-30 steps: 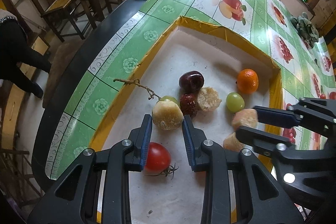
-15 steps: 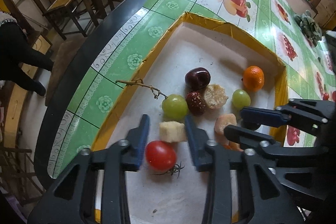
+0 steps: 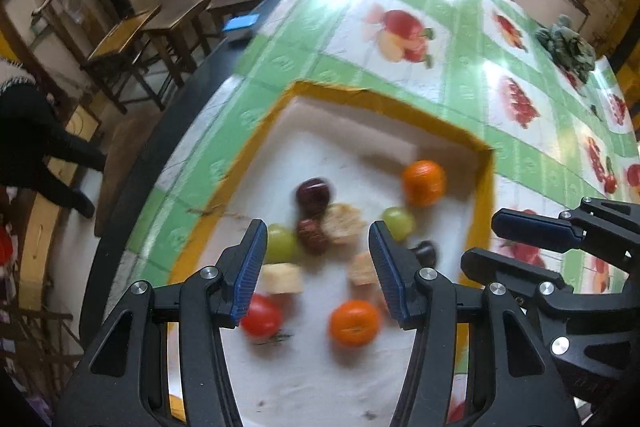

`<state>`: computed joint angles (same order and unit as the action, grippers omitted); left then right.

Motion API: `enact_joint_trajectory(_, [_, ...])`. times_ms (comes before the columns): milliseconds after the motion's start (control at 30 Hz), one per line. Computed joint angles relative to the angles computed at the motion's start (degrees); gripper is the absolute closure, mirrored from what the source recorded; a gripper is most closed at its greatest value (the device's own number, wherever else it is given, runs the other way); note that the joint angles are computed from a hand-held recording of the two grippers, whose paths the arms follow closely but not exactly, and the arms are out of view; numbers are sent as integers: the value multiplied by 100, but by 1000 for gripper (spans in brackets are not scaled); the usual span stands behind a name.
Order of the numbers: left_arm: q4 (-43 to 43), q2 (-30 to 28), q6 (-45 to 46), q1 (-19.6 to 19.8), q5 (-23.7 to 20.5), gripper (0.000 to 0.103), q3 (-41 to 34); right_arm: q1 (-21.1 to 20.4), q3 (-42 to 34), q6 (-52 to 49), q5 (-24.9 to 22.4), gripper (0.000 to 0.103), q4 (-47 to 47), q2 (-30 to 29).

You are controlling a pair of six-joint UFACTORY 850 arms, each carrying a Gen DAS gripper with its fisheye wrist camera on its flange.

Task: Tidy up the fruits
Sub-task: 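Move both grippers back from the tray to the remaining fruit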

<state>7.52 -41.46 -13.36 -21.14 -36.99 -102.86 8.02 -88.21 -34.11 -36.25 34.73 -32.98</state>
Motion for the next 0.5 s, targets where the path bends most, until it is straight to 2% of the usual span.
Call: enact_joint_trajectory(500, [-517, -574, 845, -785, -286, 50, -891, -870, 1246, 654, 430, 69, -253, 917])
